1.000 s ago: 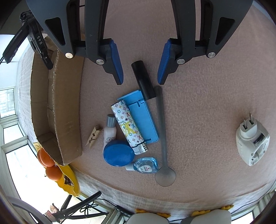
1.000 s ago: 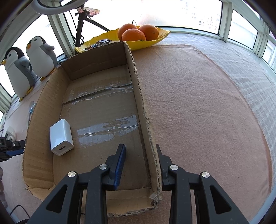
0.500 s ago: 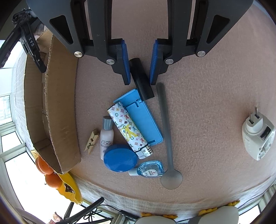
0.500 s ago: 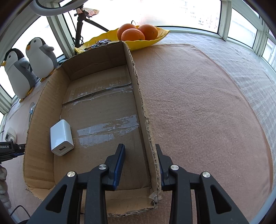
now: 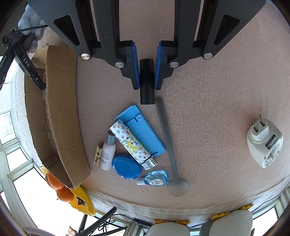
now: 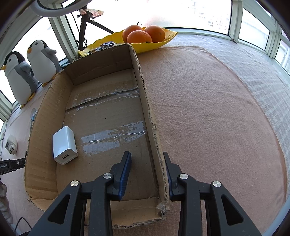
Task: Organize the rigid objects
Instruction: 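Carry the black cylinder into the box and open the left tool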
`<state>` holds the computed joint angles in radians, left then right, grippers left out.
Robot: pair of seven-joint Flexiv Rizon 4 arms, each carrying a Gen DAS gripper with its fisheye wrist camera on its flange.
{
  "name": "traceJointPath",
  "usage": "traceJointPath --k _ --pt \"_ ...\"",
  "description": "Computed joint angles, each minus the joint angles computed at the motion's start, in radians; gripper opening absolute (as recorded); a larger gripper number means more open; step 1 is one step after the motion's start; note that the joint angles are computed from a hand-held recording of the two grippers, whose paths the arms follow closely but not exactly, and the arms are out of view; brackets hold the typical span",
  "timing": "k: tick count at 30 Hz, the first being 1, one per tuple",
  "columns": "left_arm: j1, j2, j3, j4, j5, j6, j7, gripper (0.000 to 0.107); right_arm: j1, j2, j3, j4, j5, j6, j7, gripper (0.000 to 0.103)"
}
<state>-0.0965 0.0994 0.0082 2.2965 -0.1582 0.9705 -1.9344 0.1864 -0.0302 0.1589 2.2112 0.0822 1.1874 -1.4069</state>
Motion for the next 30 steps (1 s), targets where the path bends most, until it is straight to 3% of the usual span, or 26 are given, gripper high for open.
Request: traceJointPath --k 9,14,23,30 --pt "-0.019 0.047 -0.011 -0.016 0.001 -0.003 0.033 0.015 0.0 0.001 -0.001 0.0 0.0 0.0 -0.002 0.03" --pt "-0.034 0.022 -0.031 -0.084 0.002 0.003 0.068 0.015 0.0 0.001 -0.001 0.002 -0.001 0.0 -0.003 0.03" --pt "-0.079 -0.102 -0.069 -0.226 0.044 0.024 0.082 0.015 0.0 0.002 -0.001 0.003 -0.002 0.002 -0.002 0.031" --pt "-0.112 -0.206 -0.075 -0.353 0.131 -0.019 0.058 0.015 -0.001 0.001 -0.002 0.004 -0.008 0.003 -0.002 0.032"
